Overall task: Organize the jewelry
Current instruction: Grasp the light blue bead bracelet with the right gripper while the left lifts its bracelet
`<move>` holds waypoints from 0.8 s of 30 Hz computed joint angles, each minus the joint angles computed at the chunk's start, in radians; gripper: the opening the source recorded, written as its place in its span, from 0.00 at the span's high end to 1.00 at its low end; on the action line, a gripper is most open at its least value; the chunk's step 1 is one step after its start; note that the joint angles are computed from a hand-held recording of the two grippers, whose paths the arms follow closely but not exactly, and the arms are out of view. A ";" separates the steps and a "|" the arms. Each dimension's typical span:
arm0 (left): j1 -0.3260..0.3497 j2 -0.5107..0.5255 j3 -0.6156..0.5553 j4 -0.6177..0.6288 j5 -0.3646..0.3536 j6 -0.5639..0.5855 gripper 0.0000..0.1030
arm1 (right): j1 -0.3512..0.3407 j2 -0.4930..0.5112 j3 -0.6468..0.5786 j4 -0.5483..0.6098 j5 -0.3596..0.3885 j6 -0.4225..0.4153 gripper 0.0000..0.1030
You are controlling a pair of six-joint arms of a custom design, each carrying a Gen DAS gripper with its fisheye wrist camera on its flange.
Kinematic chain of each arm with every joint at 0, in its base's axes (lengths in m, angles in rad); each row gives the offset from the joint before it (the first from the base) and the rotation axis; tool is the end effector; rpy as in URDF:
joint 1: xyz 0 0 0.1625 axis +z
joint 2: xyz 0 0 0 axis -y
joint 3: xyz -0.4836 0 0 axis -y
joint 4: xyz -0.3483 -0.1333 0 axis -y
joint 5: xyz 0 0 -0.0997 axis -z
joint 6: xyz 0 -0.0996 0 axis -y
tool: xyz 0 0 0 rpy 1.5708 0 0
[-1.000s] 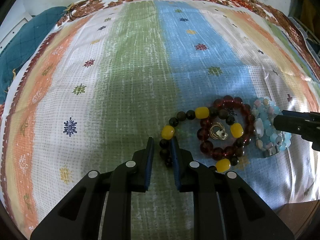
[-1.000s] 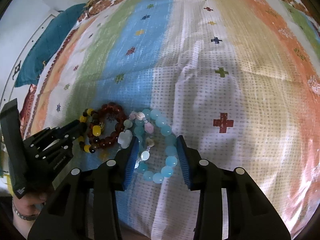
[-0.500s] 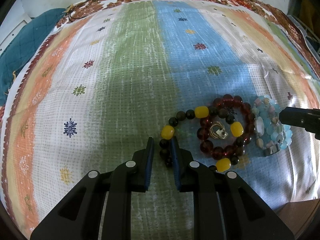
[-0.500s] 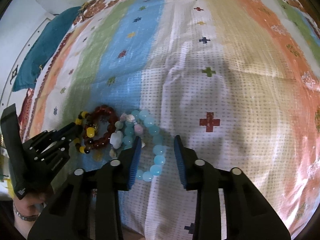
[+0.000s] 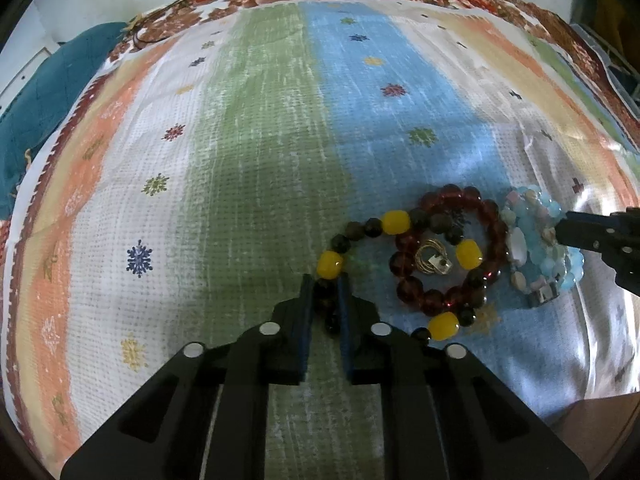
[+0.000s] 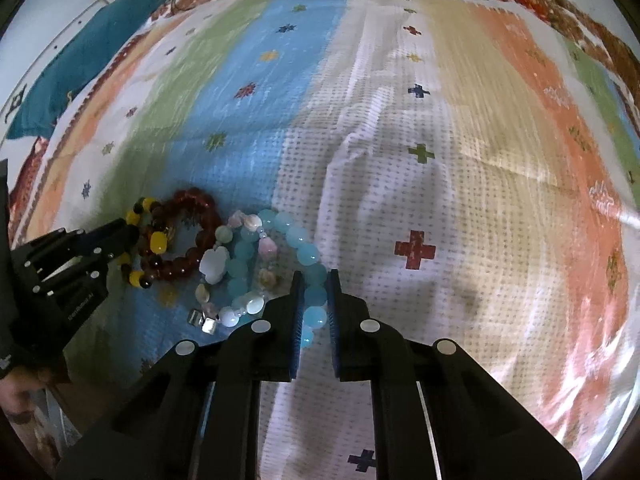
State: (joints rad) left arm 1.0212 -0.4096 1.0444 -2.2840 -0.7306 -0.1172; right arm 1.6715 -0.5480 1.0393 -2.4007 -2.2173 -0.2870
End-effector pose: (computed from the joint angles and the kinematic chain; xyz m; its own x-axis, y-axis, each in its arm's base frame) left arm -0.2559 -0.8150 0.0901 -0.6563 0.1974 -0.7282 0.4471 0.8792 -0.1646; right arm 0.1574 -0.8287 0.2083 -0.7541 -0.1517 0.6390 -0.3214 0.9337 -0.1577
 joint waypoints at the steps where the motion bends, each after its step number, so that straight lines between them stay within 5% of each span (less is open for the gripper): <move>1: 0.000 0.000 -0.001 0.005 0.001 -0.006 0.91 | 0.003 0.001 0.004 -0.010 -0.007 -0.009 0.88; 24: -0.086 -0.129 0.126 -0.042 -0.004 -0.035 0.91 | 0.062 -0.123 0.176 -0.167 -0.018 -0.027 0.88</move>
State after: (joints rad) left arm 0.9356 -0.5383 1.1703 -2.3264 -0.7348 -0.1519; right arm 1.7337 -0.6713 1.2155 -2.5678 -2.2352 -0.3136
